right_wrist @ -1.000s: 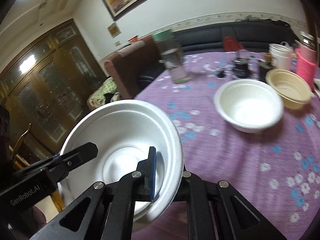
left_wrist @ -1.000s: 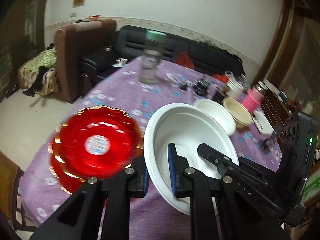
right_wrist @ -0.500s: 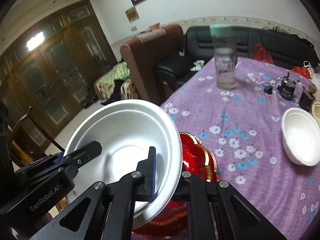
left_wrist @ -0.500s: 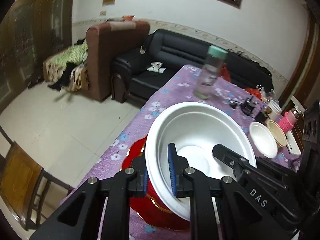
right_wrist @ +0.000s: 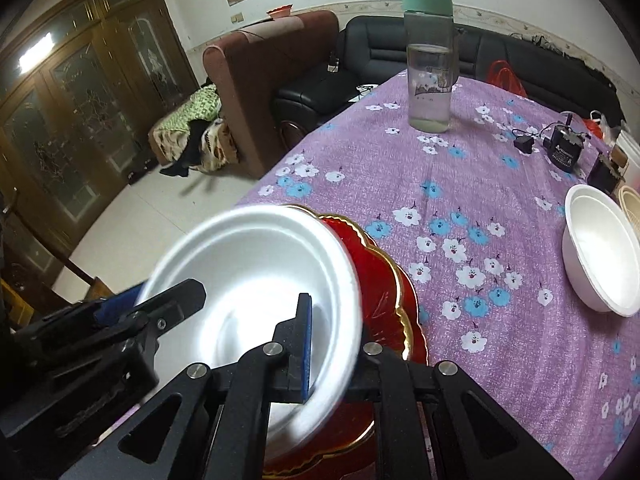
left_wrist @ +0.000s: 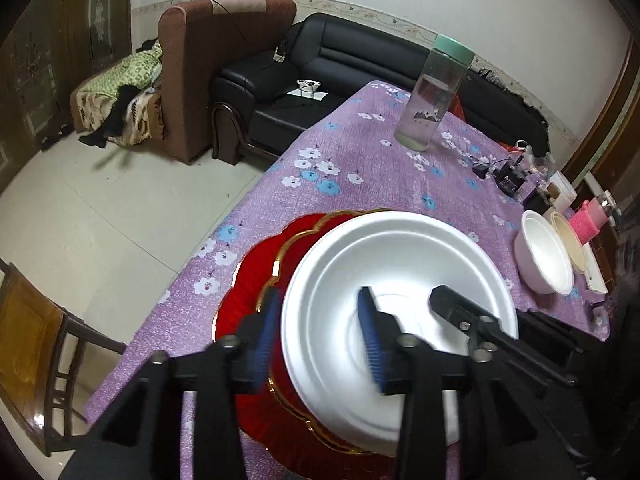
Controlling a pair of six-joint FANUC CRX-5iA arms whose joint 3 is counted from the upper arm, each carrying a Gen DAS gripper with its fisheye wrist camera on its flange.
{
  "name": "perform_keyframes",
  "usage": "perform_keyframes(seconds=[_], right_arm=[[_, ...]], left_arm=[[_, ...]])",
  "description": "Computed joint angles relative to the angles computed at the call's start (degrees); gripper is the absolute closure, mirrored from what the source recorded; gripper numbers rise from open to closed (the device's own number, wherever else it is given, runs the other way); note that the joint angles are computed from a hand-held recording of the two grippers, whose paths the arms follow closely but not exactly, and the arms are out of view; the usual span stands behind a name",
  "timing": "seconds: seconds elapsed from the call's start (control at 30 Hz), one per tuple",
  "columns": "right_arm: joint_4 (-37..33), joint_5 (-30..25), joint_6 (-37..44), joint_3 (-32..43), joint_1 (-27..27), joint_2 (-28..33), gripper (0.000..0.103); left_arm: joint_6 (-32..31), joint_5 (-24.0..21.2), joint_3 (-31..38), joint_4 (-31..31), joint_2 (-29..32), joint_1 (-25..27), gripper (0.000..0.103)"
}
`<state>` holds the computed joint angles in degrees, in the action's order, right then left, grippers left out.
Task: Organize plates and bowls
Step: 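Carry the white bowl with both grippers and lower it onto the red plates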
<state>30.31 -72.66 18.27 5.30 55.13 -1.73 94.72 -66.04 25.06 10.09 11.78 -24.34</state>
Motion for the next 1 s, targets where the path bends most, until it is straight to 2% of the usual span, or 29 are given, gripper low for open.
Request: perform_keyframes(seconds=[0.13,0.2,0.27,0.37,0.43,0.5,0.7,0.87,1.0], right_arm=[[0.4,-0.9,0.4,0.0,0.1,0.7,0.092],[1.8,-0.7,-0.3,-0.8,0.3,0.4,0.092],[2.5,0.0,-1.1,-1.6,0.3,-0.1,0.09],[4.1,1.6,-3.3,-3.2,0.6,-1.4,0.076],[5.5,1.8,-4.2,-4.0,1.0,-1.8,0.069],[7.7,3.3,-6.2,-5.7,1.6,-3.1,0.067],[12.3,4.5,-9.4,-8.3,2.8,-4.8,0.055],[12.8,5.1,-11.7,-10.2,3.0,-6.6,0.053],[16.7,2.2,-15.5,-12.5,4.5,-8.1,0.053]], left_arm=[[-0.9,-0.7,0.0,0.5,-0.4,0.2,0.056],[-1.2,0.0,-0.8,1.1,-1.2,0.4,0.05],[-0.8,1.2,-2.1,1.4,-2.5,0.6,0.039],[-0.6,2.2,-3.1,1.8,-3.4,0.8,0.031],[-0.4,2.4,-3.5,2.5,-3.6,1.1,0.031],[0.4,3.0,-4.1,2.7,-4.2,1.4,0.031],[3.0,5.1,-7.4,2.9,-7.6,2.3,0.031],[5.5,6.5,-9.3,2.0,-10.4,2.5,0.031],[8.2,7.8,-10.7,1.5,-12.3,2.3,0.029]])
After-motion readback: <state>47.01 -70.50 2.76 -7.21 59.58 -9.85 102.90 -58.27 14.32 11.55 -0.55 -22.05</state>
